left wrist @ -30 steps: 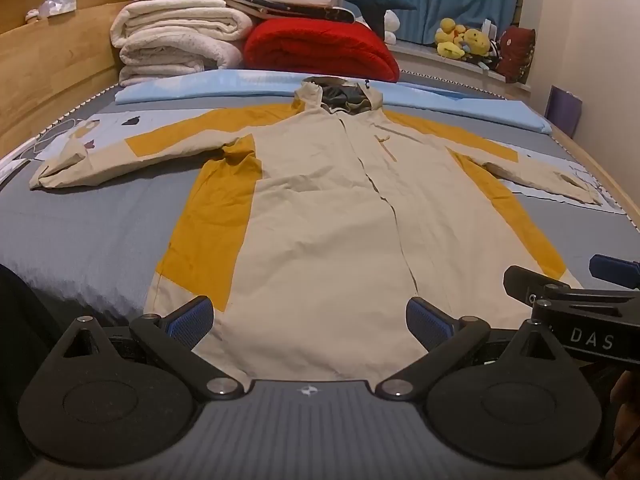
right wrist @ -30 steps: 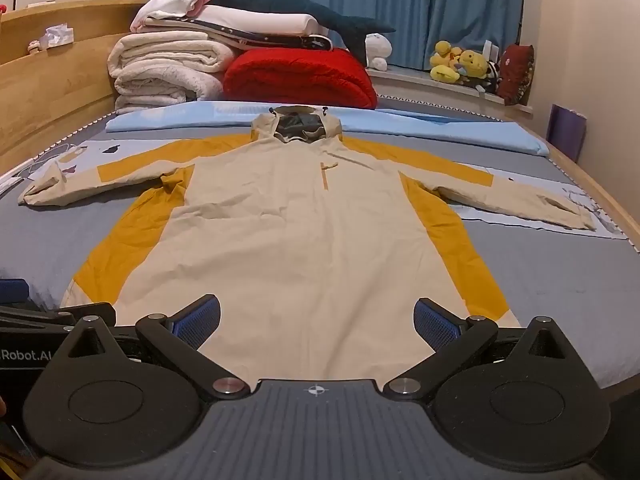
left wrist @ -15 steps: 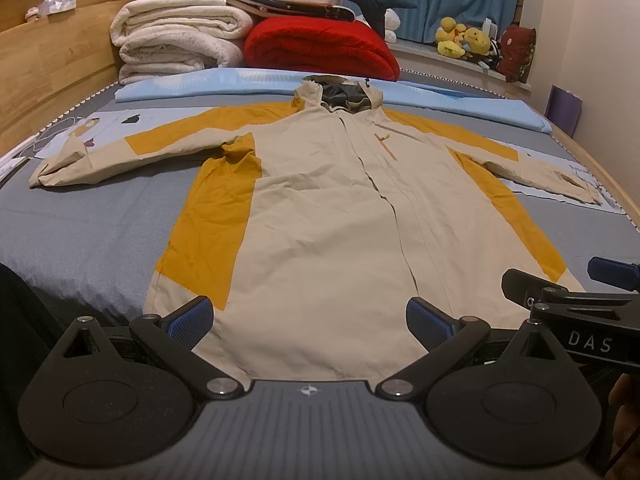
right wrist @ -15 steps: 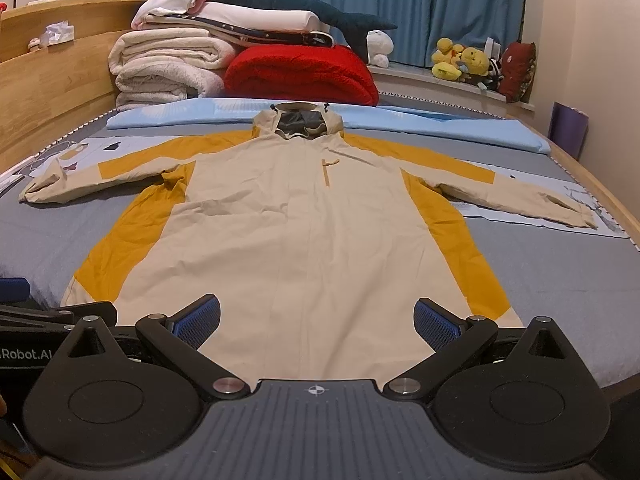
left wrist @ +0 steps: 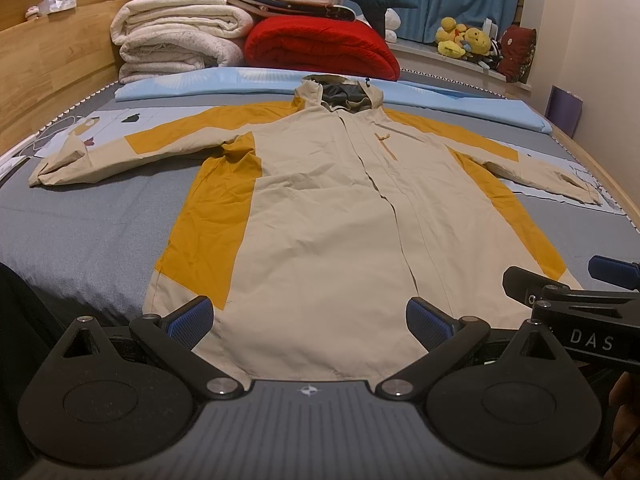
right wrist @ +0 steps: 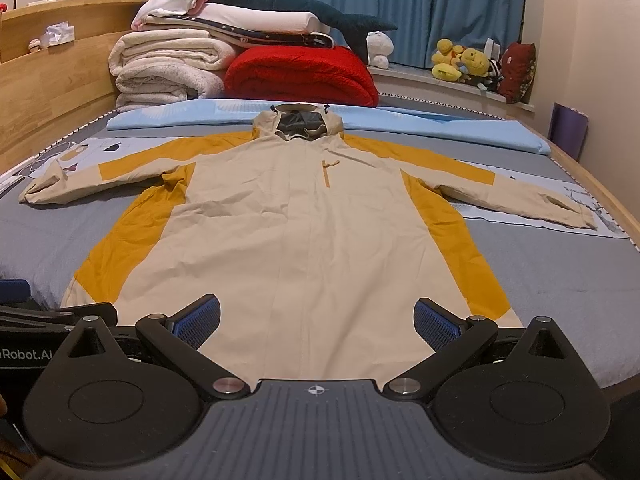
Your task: Fold large clothes
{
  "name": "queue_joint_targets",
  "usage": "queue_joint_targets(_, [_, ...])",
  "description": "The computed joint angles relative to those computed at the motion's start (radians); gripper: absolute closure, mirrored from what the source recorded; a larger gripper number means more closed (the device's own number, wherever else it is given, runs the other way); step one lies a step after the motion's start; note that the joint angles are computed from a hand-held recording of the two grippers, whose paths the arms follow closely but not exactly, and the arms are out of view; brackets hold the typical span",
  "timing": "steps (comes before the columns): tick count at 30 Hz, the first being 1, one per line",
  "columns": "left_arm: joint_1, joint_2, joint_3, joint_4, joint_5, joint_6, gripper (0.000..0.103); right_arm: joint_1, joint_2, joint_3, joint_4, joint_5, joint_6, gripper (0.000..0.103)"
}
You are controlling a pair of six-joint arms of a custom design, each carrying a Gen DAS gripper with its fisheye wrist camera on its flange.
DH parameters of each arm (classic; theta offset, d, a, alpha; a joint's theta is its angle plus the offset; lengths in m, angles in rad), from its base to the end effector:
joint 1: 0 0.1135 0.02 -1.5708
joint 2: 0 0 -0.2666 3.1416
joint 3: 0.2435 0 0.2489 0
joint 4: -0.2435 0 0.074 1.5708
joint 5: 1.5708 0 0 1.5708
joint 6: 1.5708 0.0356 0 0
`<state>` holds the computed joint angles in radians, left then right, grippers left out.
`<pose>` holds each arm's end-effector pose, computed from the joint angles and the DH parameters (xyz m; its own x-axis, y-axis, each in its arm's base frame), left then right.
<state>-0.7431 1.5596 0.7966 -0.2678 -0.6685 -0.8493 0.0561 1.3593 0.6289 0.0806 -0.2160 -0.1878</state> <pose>0.2252 -0.1769 0.1691 -0.6396 -0.2124 -0.7387 -0.2785 0.9598 -0.0349 0.2698 0.0228 0.1919 -0.5514 -0.2136 -0.8064 -0.3340 0.9424 -0.0213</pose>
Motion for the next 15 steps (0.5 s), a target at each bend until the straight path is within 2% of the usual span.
queue_joint_targets(15, [0.003, -0.004, 0.001, -0.003, 0.003, 0.003, 0.001, -0.003, 0.004, -0.001, 0.008, -0.008, 0.005, 0.001])
